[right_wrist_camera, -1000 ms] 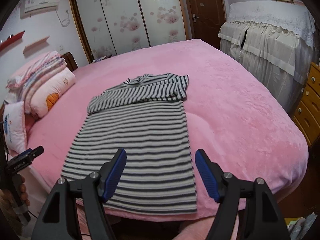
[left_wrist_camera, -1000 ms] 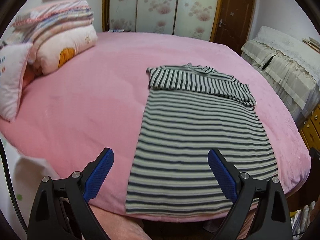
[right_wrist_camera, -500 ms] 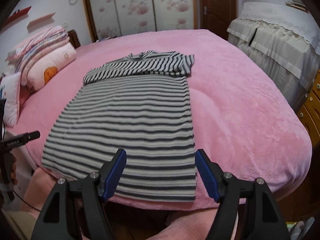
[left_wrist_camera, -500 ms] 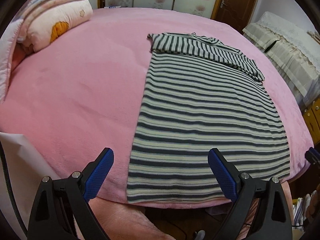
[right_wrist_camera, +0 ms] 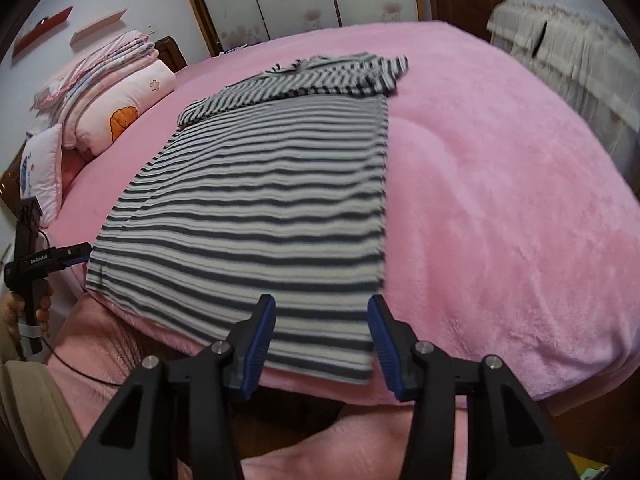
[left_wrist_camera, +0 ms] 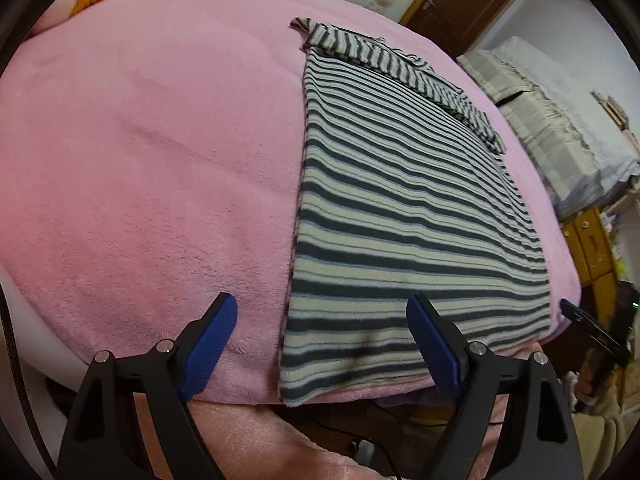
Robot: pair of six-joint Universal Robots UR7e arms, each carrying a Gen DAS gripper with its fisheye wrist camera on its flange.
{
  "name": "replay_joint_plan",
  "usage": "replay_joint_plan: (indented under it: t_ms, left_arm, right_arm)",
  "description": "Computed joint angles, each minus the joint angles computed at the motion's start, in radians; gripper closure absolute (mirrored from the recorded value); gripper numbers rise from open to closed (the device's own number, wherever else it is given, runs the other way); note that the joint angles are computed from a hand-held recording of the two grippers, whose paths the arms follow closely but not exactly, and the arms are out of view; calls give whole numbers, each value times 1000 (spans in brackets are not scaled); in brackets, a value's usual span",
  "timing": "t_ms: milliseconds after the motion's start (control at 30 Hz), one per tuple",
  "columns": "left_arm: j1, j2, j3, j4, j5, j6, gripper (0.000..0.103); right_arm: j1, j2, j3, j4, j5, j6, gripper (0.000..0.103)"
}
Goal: Fold small clothes
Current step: 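Grasp the hem corners with both grippers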
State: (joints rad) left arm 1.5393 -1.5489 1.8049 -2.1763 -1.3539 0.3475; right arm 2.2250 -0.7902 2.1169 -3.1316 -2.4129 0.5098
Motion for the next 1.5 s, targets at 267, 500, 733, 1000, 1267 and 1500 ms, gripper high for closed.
replay_joint_plan:
  t_ms: [267, 500, 733, 1000, 1267, 1500]
  left_arm:
    - [48, 22, -55, 119, -83, 56, 28]
    - [77, 37, -77, 187, -104, 70, 37]
    - [87, 58, -91, 213, -101, 101, 37]
    - [56, 48, -70, 222, -58, 123, 38]
    - [69, 52, -86, 251, -73, 98, 76]
    - [46, 38, -50, 238, -34, 124, 95]
  right_arm:
    - [-107, -43, 105, -96, 175, -26, 73]
    - [-174, -39, 167, -227, 289, -67, 75]
    - [-194, -39, 192, -279, 340, -92, 75]
    - [-199, -30, 190, -296, 358, -108, 75]
    - [-187, -24, 184, -278, 347, -112, 84]
    - [-152, -18, 155, -225, 292, -119, 94]
